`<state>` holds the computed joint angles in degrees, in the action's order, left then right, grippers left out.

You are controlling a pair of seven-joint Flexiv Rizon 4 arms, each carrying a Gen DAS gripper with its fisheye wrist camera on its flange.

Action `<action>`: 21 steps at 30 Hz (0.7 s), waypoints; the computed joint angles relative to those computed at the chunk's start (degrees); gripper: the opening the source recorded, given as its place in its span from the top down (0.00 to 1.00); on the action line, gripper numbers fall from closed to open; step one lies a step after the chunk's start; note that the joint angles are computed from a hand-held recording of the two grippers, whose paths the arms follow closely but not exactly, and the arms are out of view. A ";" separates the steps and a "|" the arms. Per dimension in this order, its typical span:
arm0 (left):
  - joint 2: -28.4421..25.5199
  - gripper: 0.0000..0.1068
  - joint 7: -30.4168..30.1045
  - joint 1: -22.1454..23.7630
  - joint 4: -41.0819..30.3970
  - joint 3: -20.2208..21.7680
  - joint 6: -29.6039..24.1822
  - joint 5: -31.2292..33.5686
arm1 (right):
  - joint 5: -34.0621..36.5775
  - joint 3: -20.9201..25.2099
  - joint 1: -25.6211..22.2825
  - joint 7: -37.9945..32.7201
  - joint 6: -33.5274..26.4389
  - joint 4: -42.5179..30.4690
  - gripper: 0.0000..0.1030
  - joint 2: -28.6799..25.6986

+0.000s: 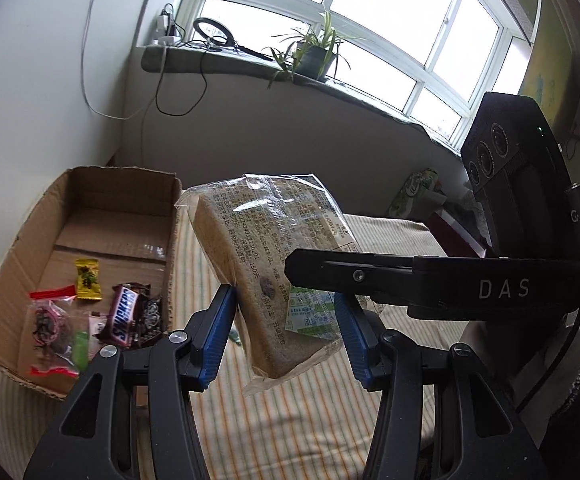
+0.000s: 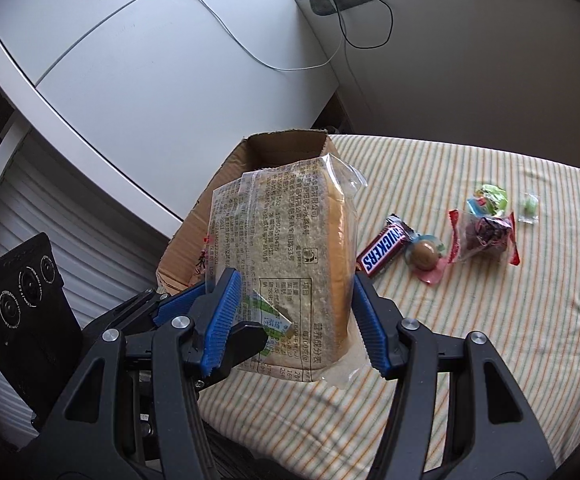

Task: Organize snacks
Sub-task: 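Carry the bread loaf into the box and open the right tool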

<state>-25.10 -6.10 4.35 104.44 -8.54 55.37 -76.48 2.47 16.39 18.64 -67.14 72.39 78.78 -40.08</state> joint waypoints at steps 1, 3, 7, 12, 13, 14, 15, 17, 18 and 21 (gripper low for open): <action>0.03 0.53 -0.07 0.14 -0.07 0.12 0.10 -0.12 | -0.35 -0.09 0.43 0.08 -0.50 -1.13 0.42 -0.64; -0.47 0.53 -0.21 0.64 -0.69 0.32 0.11 -0.18 | -0.94 -0.20 1.19 0.10 -1.75 -3.53 0.42 -1.97; -1.56 0.53 -0.90 1.89 -2.02 0.46 0.12 -0.04 | -1.70 -0.47 2.59 -0.23 -4.21 -8.31 0.42 -4.70; -3.20 0.53 -2.38 3.51 -3.78 0.31 0.08 0.49 | -2.47 -1.21 4.61 -0.75 -7.68 -14.30 0.42 -8.08; -3.48 0.53 -2.74 3.89 -4.05 0.30 -0.04 0.74 | -2.57 -1.37 4.98 -0.90 -8.39 -15.56 0.42 -8.86; -3.81 0.53 -3.02 4.18 -4.35 0.25 0.05 0.98 | -2.60 -1.45 5.28 -1.12 -9.07 -16.80 0.42 -9.63; -4.09 0.53 -3.23 4.51 -4.64 0.21 0.15 1.20 | -2.56 -1.49 5.56 -1.34 -9.66 -17.92 0.42 -10.29; -4.79 0.53 -3.55 5.10 -5.27 0.03 0.47 1.52 | -2.37 -1.58 6.05 -1.80 -10.88 -20.30 0.42 -11.75; -5.20 0.53 -4.01 5.39 -5.71 -0.04 0.55 1.87 | -2.34 -1.73 6.37 -1.97 -11.51 -21.49 0.42 -12.44; -6.03 0.53 -4.91 6.12 -6.56 -0.40 1.04 2.64 | -2.25 -2.34 7.29 -2.28 -13.00 -24.55 0.42 -14.18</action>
<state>-31.13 -11.00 10.47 97.89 -8.94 56.41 -73.84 0.21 14.06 25.93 -69.43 59.40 54.24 -54.26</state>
